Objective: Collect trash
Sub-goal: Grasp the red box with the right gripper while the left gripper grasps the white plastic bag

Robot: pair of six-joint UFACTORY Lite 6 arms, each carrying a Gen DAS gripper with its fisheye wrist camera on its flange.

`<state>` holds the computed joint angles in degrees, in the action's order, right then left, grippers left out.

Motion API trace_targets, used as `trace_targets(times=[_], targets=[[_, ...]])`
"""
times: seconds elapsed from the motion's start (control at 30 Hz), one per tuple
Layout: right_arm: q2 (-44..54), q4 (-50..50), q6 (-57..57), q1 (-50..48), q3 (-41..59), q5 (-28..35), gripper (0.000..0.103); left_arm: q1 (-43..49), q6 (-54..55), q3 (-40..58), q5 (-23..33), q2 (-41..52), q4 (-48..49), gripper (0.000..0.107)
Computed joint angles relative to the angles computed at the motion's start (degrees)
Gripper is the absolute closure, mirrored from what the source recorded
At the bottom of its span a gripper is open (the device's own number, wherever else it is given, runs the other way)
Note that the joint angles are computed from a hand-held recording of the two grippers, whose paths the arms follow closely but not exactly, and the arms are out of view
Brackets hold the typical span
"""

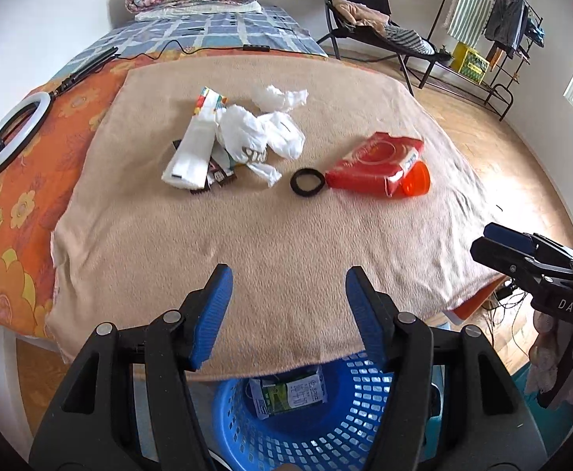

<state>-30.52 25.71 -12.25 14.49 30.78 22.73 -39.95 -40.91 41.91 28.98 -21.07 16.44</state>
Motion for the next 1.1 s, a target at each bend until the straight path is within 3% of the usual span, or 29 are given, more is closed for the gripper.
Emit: trace_targets(times=[0.27, 0.53, 1.1], targets=[[16.6, 18.7, -20.6, -9.9, 12.4, 0.1, 0.041, 10.6, 14.0, 8.4, -4.8, 9.7, -11.4, 0.045], [33.2, 31.1, -30.3, -16.1, 23.9, 2.1, 0.041, 14.6, 22.2, 15.8, -7.3, 19.3, -19.7, 0.045], [48.5, 36.5, -34.2, -17.2, 35.6, 2.8, 0.041, 18.4, 28.5, 28.6, -9.1, 35.1, -27.7, 0.045]])
